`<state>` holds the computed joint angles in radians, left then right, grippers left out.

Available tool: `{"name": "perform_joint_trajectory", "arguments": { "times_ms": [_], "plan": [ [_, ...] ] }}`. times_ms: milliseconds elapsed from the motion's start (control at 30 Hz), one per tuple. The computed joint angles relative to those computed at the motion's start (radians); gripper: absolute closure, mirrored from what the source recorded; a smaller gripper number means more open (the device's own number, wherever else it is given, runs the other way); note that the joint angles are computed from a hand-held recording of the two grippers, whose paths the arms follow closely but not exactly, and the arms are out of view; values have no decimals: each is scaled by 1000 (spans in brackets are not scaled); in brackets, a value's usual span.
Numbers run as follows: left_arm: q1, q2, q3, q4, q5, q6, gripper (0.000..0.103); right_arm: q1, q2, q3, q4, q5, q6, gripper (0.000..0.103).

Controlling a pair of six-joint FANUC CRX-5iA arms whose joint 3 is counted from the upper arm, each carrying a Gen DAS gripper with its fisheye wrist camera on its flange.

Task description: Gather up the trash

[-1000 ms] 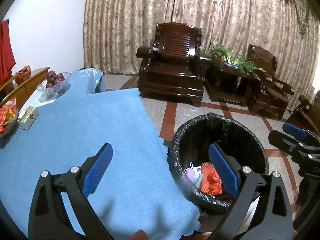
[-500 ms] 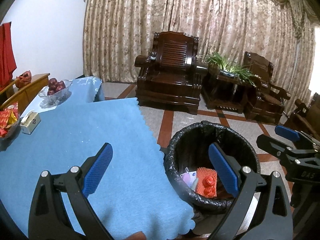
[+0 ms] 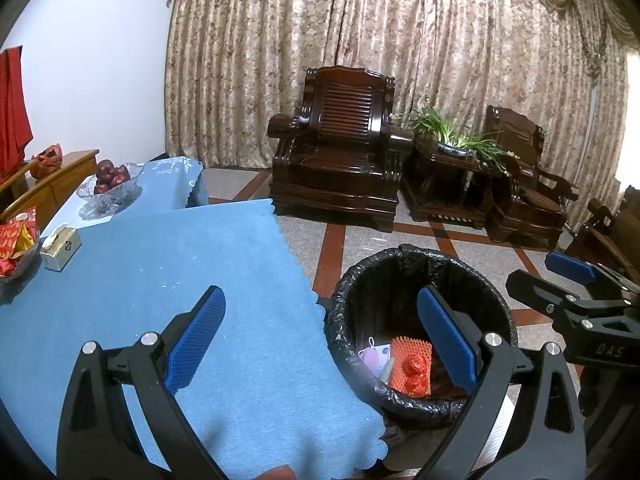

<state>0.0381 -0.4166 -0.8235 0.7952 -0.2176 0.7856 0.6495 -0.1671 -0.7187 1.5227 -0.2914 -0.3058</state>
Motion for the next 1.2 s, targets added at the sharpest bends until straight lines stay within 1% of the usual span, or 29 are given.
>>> {"name": "perform_joint_trajectory", "arguments": {
  "times_ms": [300, 433, 667, 1200],
  "plan": [
    [0, 1, -1, 3, 1, -3, 9, -4, 1, -1, 10, 3, -7, 6],
    [3, -4, 4, -23, -10, 19, 9, -4, 1, -1, 8, 3, -5, 6],
    [3, -5, 5, -31, -13, 27, 9, -4, 0, -1, 6, 3, -3, 6],
    [3, -4, 6, -31, -12, 28, 9, 0, 0, 1, -6, 0, 8, 6]
  ]
}}
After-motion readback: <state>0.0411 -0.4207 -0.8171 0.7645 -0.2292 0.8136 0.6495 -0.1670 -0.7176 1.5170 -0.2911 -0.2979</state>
